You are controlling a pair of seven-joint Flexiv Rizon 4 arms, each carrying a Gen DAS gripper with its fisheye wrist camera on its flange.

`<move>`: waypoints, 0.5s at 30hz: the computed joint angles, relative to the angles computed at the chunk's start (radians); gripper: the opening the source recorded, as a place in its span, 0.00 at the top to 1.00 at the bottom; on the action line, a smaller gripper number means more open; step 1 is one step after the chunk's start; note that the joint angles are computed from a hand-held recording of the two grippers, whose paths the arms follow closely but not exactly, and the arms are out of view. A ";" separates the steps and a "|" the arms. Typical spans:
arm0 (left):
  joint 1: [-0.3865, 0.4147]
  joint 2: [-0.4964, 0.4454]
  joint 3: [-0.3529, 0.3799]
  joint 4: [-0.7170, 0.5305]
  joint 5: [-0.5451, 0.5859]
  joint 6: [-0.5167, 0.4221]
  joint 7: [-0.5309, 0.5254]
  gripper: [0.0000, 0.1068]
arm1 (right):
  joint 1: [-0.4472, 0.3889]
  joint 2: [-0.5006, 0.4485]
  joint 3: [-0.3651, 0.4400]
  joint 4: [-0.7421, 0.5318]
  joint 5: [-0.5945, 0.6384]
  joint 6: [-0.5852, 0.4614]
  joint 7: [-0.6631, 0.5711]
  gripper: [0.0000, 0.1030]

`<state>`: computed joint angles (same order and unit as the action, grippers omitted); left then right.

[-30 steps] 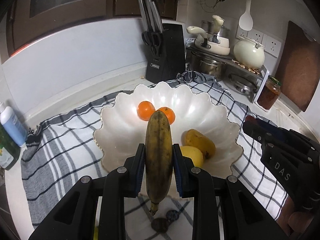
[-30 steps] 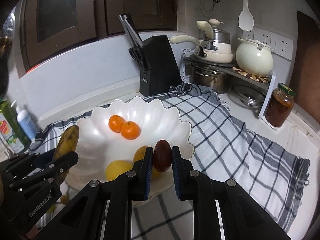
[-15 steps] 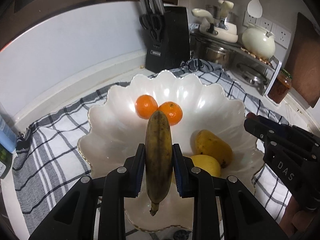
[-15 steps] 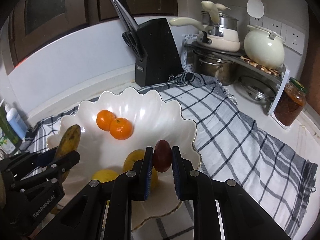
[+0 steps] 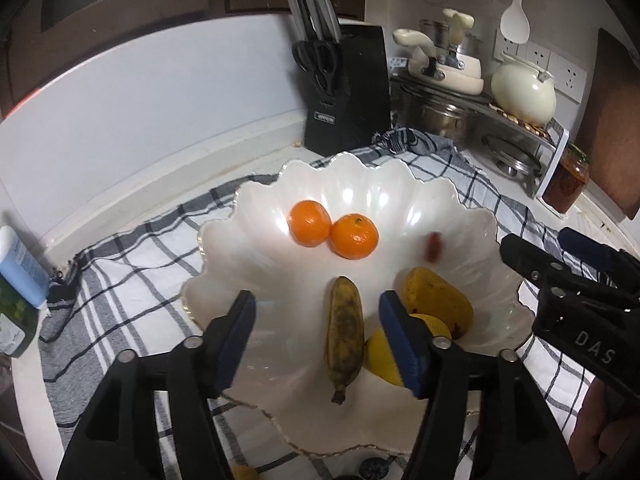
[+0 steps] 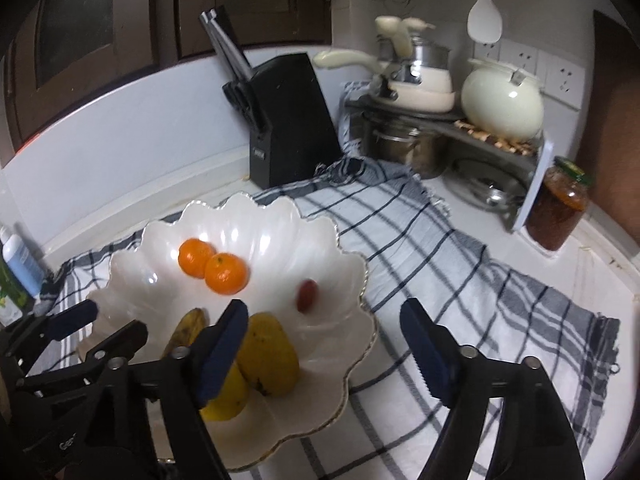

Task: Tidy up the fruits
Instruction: 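Open both tools to drop the banana and date into the bowl, then withdraw both tools from the bowl toward the green apple and dark plum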

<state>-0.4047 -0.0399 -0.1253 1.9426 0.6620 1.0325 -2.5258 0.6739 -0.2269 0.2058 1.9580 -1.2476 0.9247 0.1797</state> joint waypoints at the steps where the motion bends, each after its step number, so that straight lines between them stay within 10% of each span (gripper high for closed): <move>1: -0.001 0.009 0.001 0.002 0.006 -0.004 -0.007 0.33 | 0.002 0.005 0.002 -0.001 0.000 -0.008 -0.001 0.22; 15: 0.039 0.163 -0.073 0.043 0.051 -0.096 -0.059 0.20 | 0.017 0.081 0.050 0.015 -0.037 -0.062 0.042 0.21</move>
